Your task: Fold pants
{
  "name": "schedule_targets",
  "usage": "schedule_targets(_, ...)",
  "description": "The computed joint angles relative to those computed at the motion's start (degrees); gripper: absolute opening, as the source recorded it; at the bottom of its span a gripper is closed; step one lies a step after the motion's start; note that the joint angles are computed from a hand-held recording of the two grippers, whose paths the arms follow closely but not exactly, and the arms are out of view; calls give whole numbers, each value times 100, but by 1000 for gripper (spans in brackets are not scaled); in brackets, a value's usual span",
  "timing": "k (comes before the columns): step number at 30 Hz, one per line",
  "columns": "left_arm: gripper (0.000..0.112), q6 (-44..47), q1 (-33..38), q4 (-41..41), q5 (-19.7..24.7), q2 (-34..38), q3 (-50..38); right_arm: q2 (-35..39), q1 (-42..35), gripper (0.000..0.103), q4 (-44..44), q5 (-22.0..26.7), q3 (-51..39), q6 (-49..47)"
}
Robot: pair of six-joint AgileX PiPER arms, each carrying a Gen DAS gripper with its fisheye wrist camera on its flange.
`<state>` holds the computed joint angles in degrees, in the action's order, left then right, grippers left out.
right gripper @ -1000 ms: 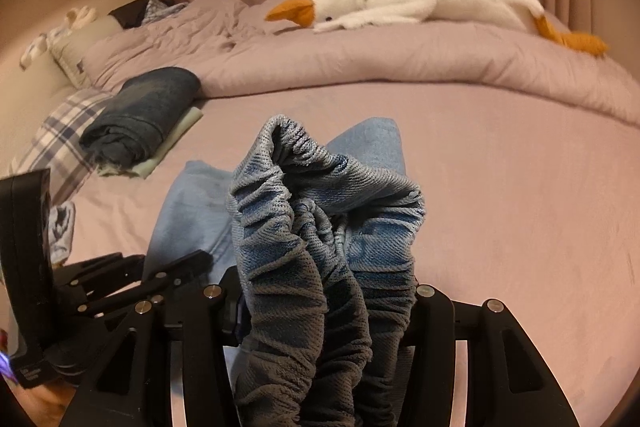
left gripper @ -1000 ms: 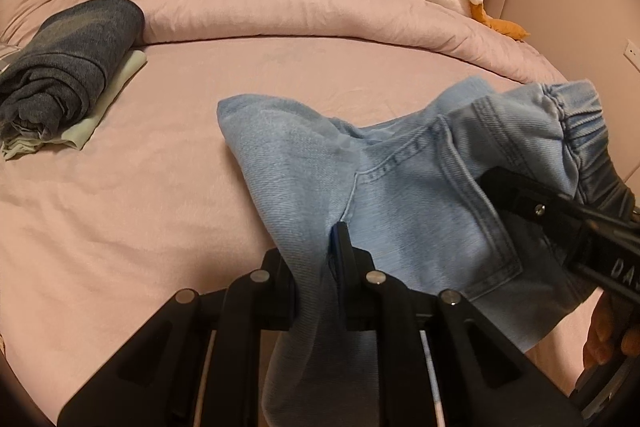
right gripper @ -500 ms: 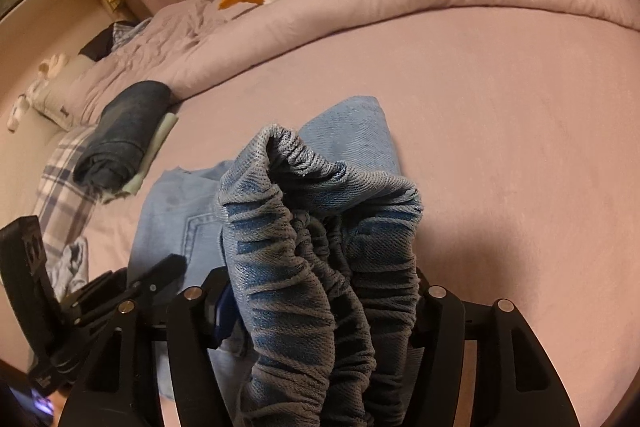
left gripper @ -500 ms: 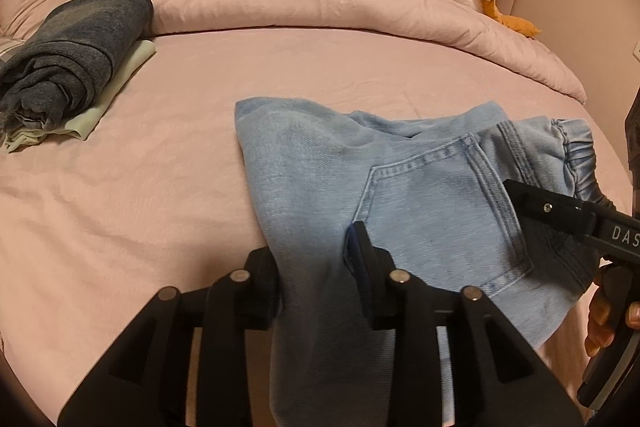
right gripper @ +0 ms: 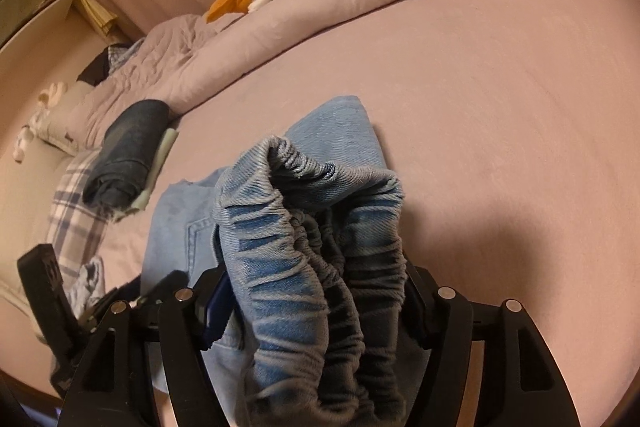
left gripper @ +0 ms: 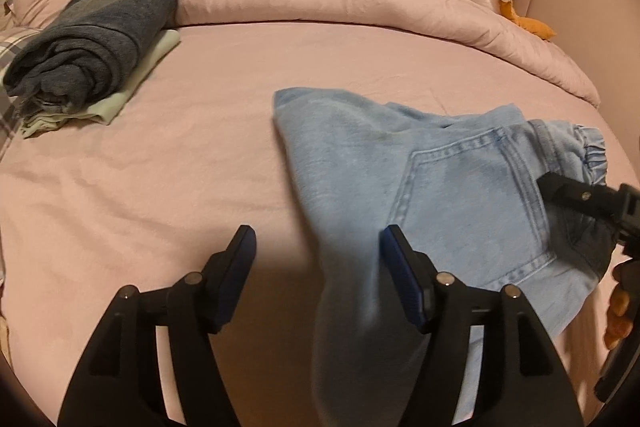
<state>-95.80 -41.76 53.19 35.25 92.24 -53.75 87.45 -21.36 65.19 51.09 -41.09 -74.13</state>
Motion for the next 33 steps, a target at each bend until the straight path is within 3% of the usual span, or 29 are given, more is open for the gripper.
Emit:
schedule_targets(10,66,-240,-280,-111,171,-433,460,-360,-388,68,-5,149,210,-108)
schedule_targets(18,67,-255,-323,-78,293,-209,391,-337,202,70,80,-938,419,-415)
schedule_targets(23,69,-228,-368,-173,416,-248,370,-248,18,74,39,-727,350,-411)
schedule_targets(30,69,-451,-668,-224,633,-488,575,-805,-432,74,-180,-233,630,-560)
schedule_targets(33,69,-549,-812,-169,760,-478,599,-953,-363,74,-353,-334,726,-575)
